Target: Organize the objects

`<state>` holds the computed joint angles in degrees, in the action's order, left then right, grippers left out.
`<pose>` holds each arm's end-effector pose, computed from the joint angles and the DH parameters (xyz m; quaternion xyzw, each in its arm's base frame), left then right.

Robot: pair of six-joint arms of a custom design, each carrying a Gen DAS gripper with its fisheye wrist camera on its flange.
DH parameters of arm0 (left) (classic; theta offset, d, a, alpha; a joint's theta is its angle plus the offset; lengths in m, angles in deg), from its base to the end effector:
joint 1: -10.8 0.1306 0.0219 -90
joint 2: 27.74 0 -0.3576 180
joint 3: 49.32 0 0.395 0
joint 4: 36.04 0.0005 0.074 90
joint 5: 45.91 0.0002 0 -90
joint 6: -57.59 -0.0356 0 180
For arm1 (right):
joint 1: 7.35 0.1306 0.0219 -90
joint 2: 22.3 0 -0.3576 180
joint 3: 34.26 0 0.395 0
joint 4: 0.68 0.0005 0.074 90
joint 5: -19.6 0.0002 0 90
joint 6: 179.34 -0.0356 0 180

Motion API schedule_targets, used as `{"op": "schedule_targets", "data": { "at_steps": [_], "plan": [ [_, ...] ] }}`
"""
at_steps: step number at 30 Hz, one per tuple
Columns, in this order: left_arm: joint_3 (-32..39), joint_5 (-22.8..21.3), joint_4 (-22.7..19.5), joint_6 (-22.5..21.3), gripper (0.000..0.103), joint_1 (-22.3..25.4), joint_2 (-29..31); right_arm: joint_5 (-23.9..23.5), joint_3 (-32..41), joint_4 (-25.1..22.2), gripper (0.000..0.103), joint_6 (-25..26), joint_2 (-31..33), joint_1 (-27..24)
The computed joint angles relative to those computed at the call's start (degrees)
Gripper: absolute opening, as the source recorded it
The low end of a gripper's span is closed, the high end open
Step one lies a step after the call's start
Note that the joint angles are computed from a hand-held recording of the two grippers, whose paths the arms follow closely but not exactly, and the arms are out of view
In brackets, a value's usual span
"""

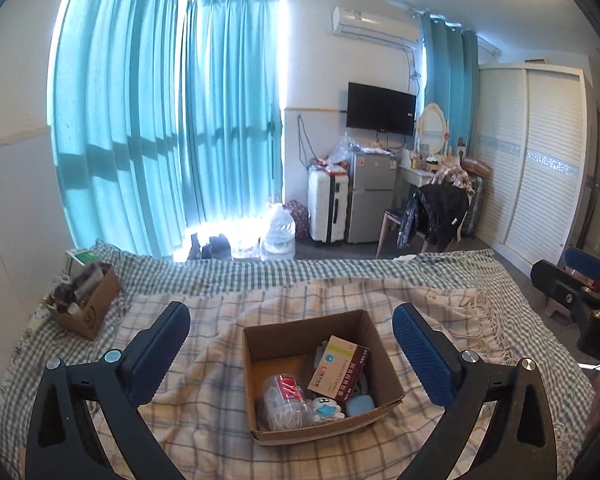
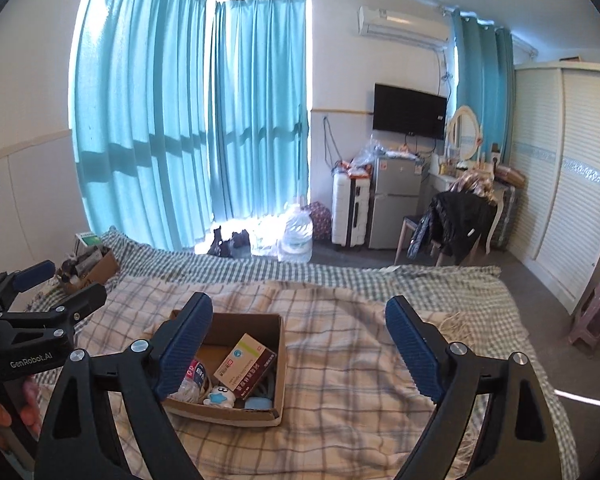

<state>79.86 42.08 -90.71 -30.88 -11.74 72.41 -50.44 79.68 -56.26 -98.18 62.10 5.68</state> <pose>0.4889 -0.2021 0.6267 0.1451 0.8338 -0.0965 0.5239 0.4190 0.0840 0.6339 0.0612 0.8382 -0.0454 0.5400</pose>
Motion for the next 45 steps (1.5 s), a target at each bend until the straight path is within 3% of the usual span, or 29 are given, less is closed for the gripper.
{"op": "schedule_targets", "data": {
  "at_steps": [3, 11, 16, 20, 25, 29, 37, 45],
  "plan": [
    [-4.39, 0.69, 2.11, 1.26, 0.103, -0.12, -3.89, 1.97, -2.16, 0.39, 0.102, 0.65, -3.29, 1.00],
    [-17.73, -2.16, 6.68, 1.18, 0.103, -0.79, -11.39, 8.45, -14.15, 3.34, 0.103, 1.56, -11.54, 4.06],
    [-24.86, -3.98, 9.81, 0.86, 0.103, -0.88, -13.92, 5.02, -22.96, 7.82, 0.103, -1.42, -14.27, 2.63],
    [-31.16, -5.53, 13.20, 2.18, 0.103, -1.39, -16.56, 6.62, -30.16, 13.54, 0.103, -3.47, -15.61, 2.54],
    [-37.21, -6.00, 17.55, 4.13, 0.103, -1.88, -18.37, 4.12, -33.84, 18.84, 0.103, -1.78, -14.94, 1.50],
    [-37.83, -6.42, 18.88, 4.36, 0.103, -1.90, -17.54, -0.54, -35.39, 21.55, 0.103, -2.31, -15.01, 0.04],
    [-35.59, -5.66, 17.26, 6.13, 0.103, -1.32, -15.20, -1.18, -35.58, 22.10, 0.103, -2.84, -14.50, -1.73],
    [-36.42, -6.15, 17.40, 4.85, 0.103, -1.99, -15.50, -0.65, -35.22, 22.09, 0.103, -2.47, -14.13, -0.96]
  ]
}}
